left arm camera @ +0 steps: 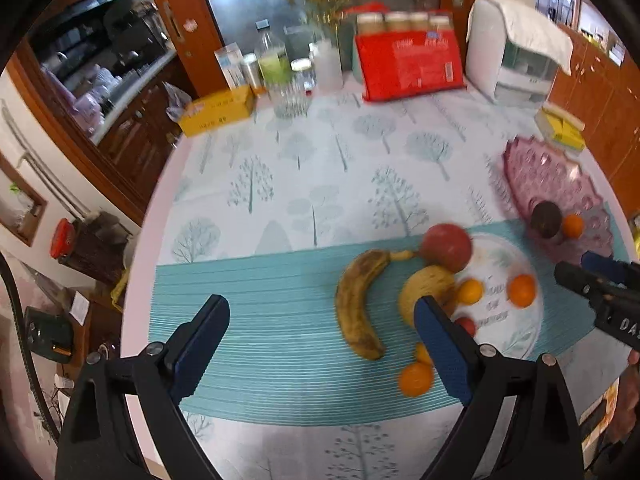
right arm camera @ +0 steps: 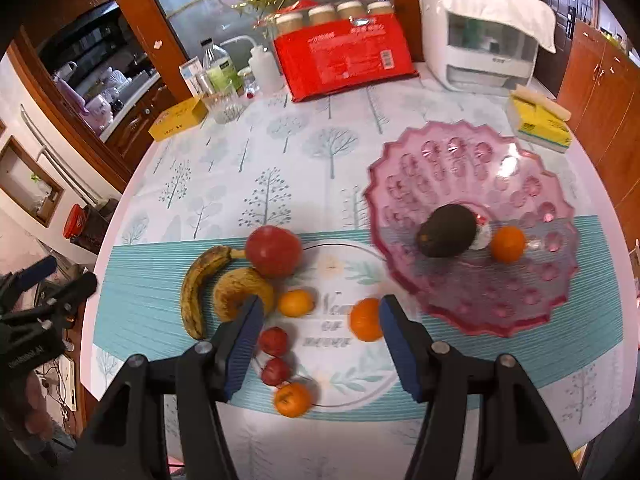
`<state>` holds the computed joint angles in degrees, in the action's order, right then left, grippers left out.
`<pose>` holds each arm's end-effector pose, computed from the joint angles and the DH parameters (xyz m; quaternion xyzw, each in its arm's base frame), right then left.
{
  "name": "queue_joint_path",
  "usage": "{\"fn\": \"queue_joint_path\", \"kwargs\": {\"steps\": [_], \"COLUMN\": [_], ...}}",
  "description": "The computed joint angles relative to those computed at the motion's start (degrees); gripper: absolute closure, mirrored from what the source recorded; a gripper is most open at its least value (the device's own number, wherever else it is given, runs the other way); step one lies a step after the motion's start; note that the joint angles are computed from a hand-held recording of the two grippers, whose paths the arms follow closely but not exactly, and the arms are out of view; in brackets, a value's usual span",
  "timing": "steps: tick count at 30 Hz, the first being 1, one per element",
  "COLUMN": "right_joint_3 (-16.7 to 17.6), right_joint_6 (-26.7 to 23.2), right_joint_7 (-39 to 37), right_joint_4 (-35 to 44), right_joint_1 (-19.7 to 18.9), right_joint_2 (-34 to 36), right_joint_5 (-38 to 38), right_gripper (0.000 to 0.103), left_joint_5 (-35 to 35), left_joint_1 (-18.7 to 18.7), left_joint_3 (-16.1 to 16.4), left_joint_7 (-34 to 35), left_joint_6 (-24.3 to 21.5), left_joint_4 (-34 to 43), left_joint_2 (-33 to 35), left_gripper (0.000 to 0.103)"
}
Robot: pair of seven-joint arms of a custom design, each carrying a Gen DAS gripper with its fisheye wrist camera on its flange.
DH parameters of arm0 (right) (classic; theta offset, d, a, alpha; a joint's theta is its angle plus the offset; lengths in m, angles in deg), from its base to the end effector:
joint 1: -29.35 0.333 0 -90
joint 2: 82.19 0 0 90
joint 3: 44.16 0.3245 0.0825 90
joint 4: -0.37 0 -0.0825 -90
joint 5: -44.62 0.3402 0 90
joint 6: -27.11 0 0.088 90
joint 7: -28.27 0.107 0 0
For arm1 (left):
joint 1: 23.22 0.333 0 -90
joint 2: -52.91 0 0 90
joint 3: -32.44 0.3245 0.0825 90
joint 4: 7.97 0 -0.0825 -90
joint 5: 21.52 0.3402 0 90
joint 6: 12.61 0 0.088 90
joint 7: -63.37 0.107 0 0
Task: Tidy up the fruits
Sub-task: 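Move both open tools back toward the fruit on the mat, then grasp the banana with the left tool while the right tool grasps the red apple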
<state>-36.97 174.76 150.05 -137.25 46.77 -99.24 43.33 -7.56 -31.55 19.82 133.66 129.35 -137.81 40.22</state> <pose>0.4037 0.1898 0.5091 -0.6502 0.7228 -0.0927 0.2152 0.4412 -0.1769 0.5229 -0.6195 0.7477 -0.1405 0.1936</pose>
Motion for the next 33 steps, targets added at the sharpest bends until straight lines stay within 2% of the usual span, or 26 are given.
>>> {"fn": "queue_joint_path", "kwargs": {"steps": [5,8,10,12,16,21,24,28,33], "right_joint_3": [1.78,1.71,1.23,0.59,-0.67,-1.85,-2.13,-1.88,-1.66], "right_joint_6": [-0.42,0.26,0.76,1.47,2.23,0.80,0.24,1.94,0.86], "right_joint_7": [5.12,9.02,11.58,13.89,14.82,17.28,17.14,14.68,12.26], "right_joint_4": [4.81,7.53,8.99,10.30,12.85,15.93,17.18,17.47,19.71], "right_joint_1": [0.27,0.76,1.15,1.54,2.20,2.78,2.77,2.35,2.58], "right_joint_2": [6.70,11.00,13.36,15.59,19.51,23.42,25.15,26.55,29.13], "right_joint_5": [-2.55,-4.31,-5.09,-5.46,-2.91,-3.08,-1.48,2.43,4.79], "right_gripper": [0.042,0.042,0.036,0.036,0.036,0.036,0.036,0.032,0.029], "left_joint_5": [-7.58,-10.46,-12.45,-14.27,-16.51,-16.79,-16.92,-18.52,-19.55], "left_joint_1": [-0.24,0.13,0.36,0.59,0.71,0.61,0.64,1.08,1.08], "left_joint_3": [3.03,3.06,2.95,2.68,2.08,1.74,1.68,1.43,1.20], "left_joint_7": [9.94,13.38,16.05,18.27,21.47,23.91,24.86,26.35,26.69], "left_joint_6": [1.87,1.93,2.45,3.01,4.10,4.73,4.43,3.32,2.56], "left_joint_4": [1.18,2.68,3.62,4.07,5.13,6.60,7.60,8.85,10.30], "left_joint_2": [7.35,11.82,14.83,16.65,19.40,21.90,23.15,24.63,26.41], "left_gripper": [0.010,0.010,0.010,0.011,0.016,0.021,0.027,0.039,0.049]}}
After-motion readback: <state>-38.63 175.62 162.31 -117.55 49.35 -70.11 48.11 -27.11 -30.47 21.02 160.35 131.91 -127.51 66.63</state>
